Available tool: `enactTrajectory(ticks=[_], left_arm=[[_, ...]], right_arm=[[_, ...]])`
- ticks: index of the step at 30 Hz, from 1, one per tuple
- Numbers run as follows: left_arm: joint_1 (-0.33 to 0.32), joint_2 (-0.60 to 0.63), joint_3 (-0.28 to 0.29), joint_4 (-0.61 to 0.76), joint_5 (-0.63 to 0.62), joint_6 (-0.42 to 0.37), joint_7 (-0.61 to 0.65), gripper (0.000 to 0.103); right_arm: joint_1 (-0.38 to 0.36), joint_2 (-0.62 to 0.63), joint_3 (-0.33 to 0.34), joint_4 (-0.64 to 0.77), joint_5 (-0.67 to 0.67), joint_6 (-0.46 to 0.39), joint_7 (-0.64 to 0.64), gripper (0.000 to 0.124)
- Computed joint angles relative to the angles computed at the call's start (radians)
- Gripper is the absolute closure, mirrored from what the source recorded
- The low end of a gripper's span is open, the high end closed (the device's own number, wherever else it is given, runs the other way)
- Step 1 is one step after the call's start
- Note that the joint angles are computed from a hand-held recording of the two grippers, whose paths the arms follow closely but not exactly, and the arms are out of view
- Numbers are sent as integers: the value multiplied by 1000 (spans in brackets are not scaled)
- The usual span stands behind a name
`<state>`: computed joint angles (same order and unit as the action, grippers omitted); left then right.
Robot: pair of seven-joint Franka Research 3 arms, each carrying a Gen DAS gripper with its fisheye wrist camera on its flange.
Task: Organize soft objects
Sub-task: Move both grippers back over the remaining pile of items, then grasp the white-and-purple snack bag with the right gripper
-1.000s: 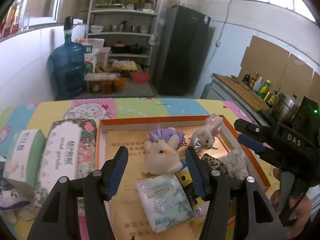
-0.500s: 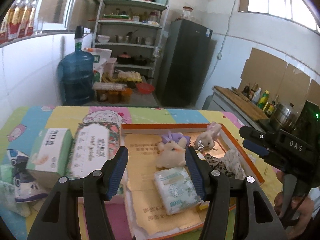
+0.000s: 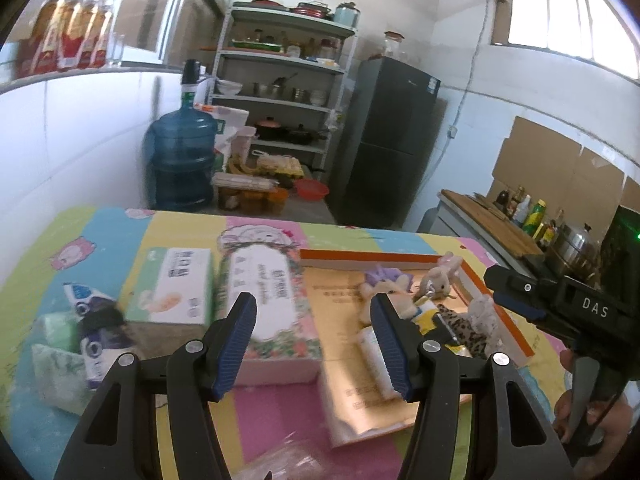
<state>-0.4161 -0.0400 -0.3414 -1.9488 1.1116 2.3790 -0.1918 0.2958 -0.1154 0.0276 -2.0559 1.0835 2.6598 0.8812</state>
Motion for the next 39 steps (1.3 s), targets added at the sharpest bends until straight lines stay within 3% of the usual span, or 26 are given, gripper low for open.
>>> enactTrajectory(ticks=[24, 30, 39], left_arm=[[127, -480, -83, -481, -161, 28, -122, 42], [141, -567, -106, -559, -220, 15, -121, 42], [152, -712, -98, -680, -298, 9, -110, 42]], right_arm=[[151, -70, 68, -76, -143, 49, 92, 68], [198, -45, 87, -45, -140, 7, 59, 68], [228, 92, 138, 84, -139, -126, 18, 68]])
